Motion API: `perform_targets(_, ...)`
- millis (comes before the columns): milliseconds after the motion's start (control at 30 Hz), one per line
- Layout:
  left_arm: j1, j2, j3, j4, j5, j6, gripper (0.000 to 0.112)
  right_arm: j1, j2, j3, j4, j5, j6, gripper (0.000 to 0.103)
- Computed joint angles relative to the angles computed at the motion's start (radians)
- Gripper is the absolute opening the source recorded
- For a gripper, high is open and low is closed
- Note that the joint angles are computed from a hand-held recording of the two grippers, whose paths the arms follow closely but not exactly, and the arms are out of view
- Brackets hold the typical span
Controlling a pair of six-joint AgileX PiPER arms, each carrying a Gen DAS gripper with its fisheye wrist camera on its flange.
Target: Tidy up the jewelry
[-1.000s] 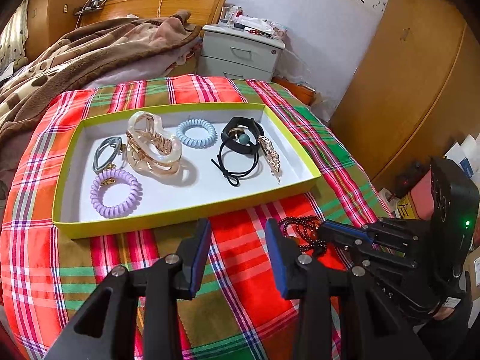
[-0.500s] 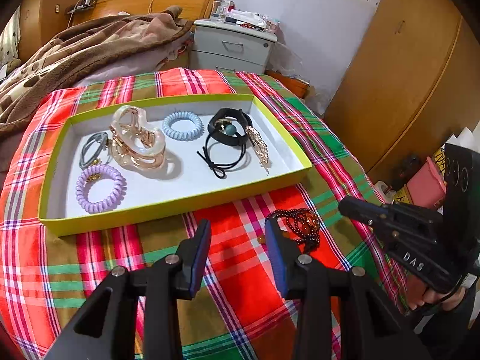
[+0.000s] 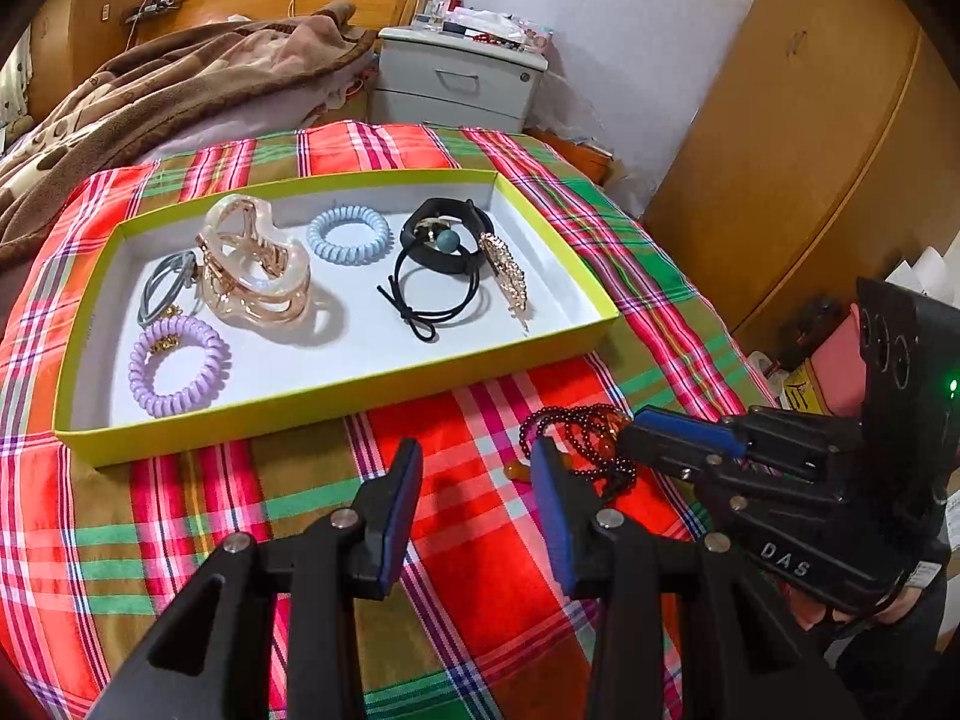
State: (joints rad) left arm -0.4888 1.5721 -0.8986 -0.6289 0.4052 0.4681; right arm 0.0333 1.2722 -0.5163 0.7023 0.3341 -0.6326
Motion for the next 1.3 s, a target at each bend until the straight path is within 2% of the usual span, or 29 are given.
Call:
perform_targets(233, 0.005, 0.004, 0.002, -0.015, 0.002, 0.016, 0.039, 0.090, 0.047, -0.036, -0.314, -0.038, 0.332, 0.014)
perform_targets(300, 0.004, 0.005, 0.000, -0.010, 0.002, 0.011, 0.039, 0.091, 0.047, -0.034, -0.318, -0.041, 0.350, 0.014)
perform_targets(400, 0.005, 0.006, 0.000, -0.013, 0.003, 0.015, 0.039, 0.081, 0.046, -0.031, -0.277, -0.040, 0.320, 0.014)
perform_targets(467, 0.001, 0.006, 0.000, -0.011, 0.002, 0.012, 0.039, 0.056, 0.043, -0.024, -0.183, -0.036, 0.238, 0.014)
perform_targets(567, -0.001, 0.005, 0.001, -0.011, 0.001, 0.012, 0.039, 0.034, 0.037, -0.018, -0.113, -0.029, 0.173, 0.007)
perform_targets(733, -0.005, 0.007, 0.000, -0.007, 0.001, 0.008, 0.039, 0.002, 0.003, 0.000, -0.030, -0.021, 0.092, 0.004)
perform_targets(800, -0.010, 0.011, -0.004, -0.013, 0.005, 0.016, 0.039, -0.040, -0.007, 0.006, 0.092, 0.014, -0.033, 0.004)
perform_targets(867, -0.019, 0.010, -0.006, -0.022, 0.007, 0.028, 0.039, -0.063, -0.023, 0.014, 0.144, 0.022, -0.085, 0.003)
perform_targets(967, -0.035, 0.019, -0.013, -0.047, 0.014, 0.063, 0.039, -0.140, -0.044, 0.021, 0.268, 0.088, -0.214, 0.003)
perform_targets(1200, -0.100, 0.064, -0.050, 0.022, 0.024, 0.011, 0.044, -0.284, -0.094, 0.042, 0.359, 0.191, -0.332, 0.004)
perform_targets(1300, -0.120, 0.086, -0.066, 0.000, 0.024, 0.033, 0.045, -0.337, -0.104, 0.047, 0.360, 0.216, -0.347, 0.003)
